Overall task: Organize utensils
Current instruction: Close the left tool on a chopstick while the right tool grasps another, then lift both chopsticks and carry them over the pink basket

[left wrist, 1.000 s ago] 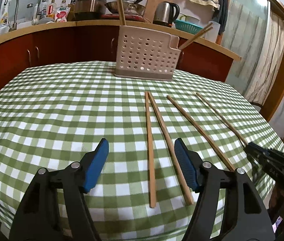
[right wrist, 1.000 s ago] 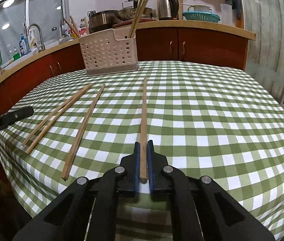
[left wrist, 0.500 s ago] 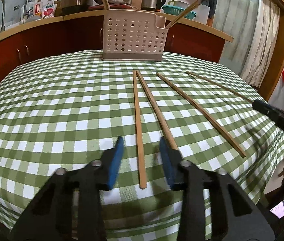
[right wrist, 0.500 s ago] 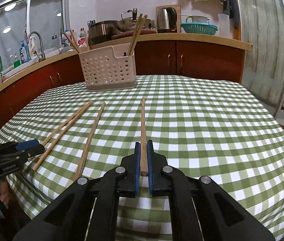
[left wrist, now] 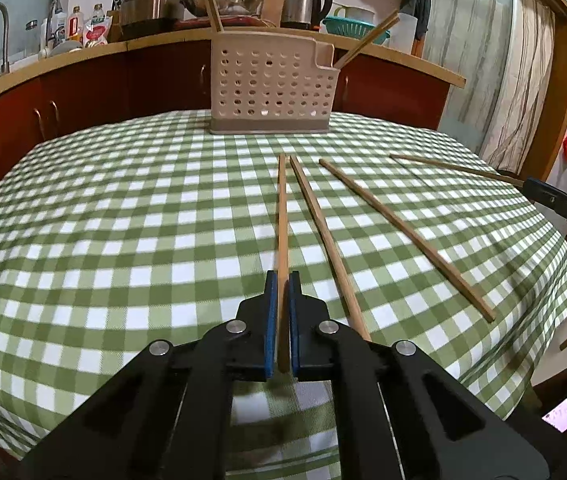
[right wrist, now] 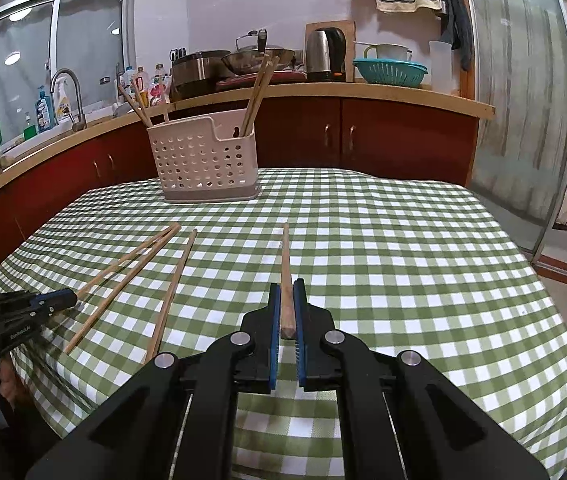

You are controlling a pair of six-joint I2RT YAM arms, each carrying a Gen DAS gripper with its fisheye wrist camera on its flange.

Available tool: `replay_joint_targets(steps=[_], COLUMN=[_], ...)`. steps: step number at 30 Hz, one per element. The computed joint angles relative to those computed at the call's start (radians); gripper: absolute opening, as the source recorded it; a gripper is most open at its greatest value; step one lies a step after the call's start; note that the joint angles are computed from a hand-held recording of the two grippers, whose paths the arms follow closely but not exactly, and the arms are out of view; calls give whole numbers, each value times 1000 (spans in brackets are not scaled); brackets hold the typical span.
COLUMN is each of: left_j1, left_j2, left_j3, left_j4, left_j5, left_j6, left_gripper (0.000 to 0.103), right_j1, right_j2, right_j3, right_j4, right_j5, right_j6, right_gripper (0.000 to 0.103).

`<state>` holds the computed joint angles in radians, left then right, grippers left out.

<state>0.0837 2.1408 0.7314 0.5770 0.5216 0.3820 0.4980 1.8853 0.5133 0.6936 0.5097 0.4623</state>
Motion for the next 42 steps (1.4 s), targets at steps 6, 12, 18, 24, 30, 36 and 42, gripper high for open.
replay_joint_targets(steps=[6, 12, 18, 24, 30, 36, 42], left_j1=[12, 23, 32, 37, 37, 38, 52], left_j2=[-33, -63, -69, -67, -68, -77, -99], left_j3=[13, 38, 49, 59, 49, 40, 31], left_j4=[-23, -88, -125, -163, -159, -148, -134], left_j5=[17, 33, 42, 46, 46, 49, 63], left_j6=[-8, -2, 3, 21, 28, 26, 14], left_gripper=[6, 6, 6, 6, 6, 6, 6], right_j1=[-14, -29, -31, -24, -16, -9, 4], right_j2=[-42, -103, -124, -123, -121, -108, -105], right_j3=[12, 25, 37, 46, 49, 53, 57], right_j4=[-44, -111, -150, -164, -159, -143, -132], right_j5=[-12, -15, -8, -8, -11, -17, -16], right_j6=[-4, -24, -26, -20, -16, -3, 4], right_gripper=[7, 7, 7, 7, 7, 7, 7])
